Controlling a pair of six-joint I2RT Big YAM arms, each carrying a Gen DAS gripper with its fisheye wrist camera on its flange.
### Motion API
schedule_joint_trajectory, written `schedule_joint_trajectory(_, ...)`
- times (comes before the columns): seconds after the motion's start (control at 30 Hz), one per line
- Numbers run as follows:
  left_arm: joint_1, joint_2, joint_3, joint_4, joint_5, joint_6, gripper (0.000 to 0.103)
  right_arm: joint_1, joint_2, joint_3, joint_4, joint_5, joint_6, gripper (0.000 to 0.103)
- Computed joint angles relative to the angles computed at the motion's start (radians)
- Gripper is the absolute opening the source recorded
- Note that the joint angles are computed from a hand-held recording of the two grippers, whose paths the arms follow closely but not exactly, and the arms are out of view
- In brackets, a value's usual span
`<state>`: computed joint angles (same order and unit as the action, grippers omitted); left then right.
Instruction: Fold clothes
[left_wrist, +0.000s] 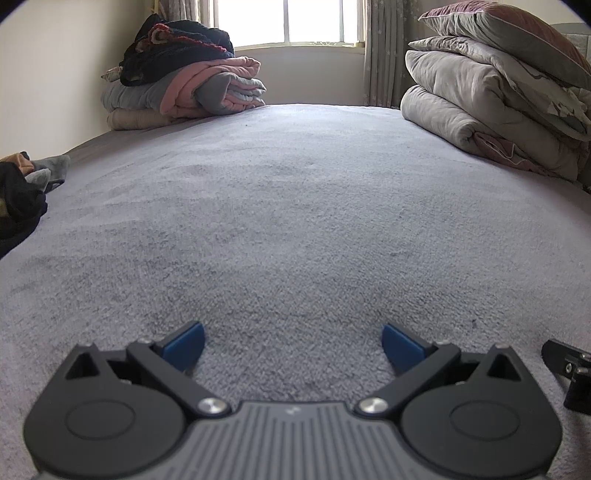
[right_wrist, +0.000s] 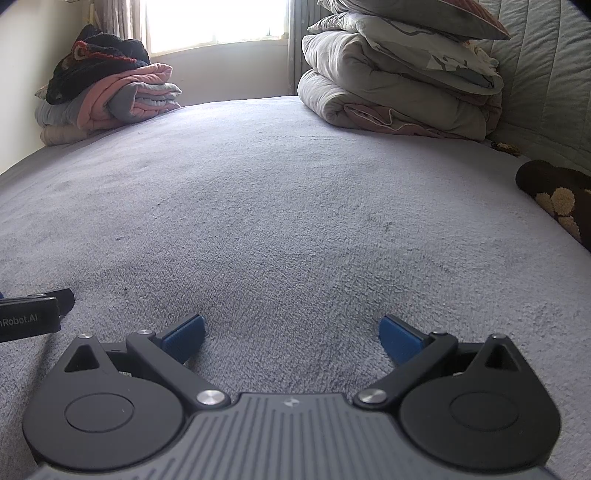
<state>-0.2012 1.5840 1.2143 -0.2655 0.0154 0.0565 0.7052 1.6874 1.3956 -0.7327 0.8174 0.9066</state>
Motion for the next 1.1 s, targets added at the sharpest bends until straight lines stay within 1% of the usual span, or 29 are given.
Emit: schedule_joint_trajectory(1.1, 0.0, -0.001, -0.001, -0.001, -0.002, 0.0, 0.103, 0.001, 0.002, 0.004, -0.008, 0.002, 0.007, 0.103)
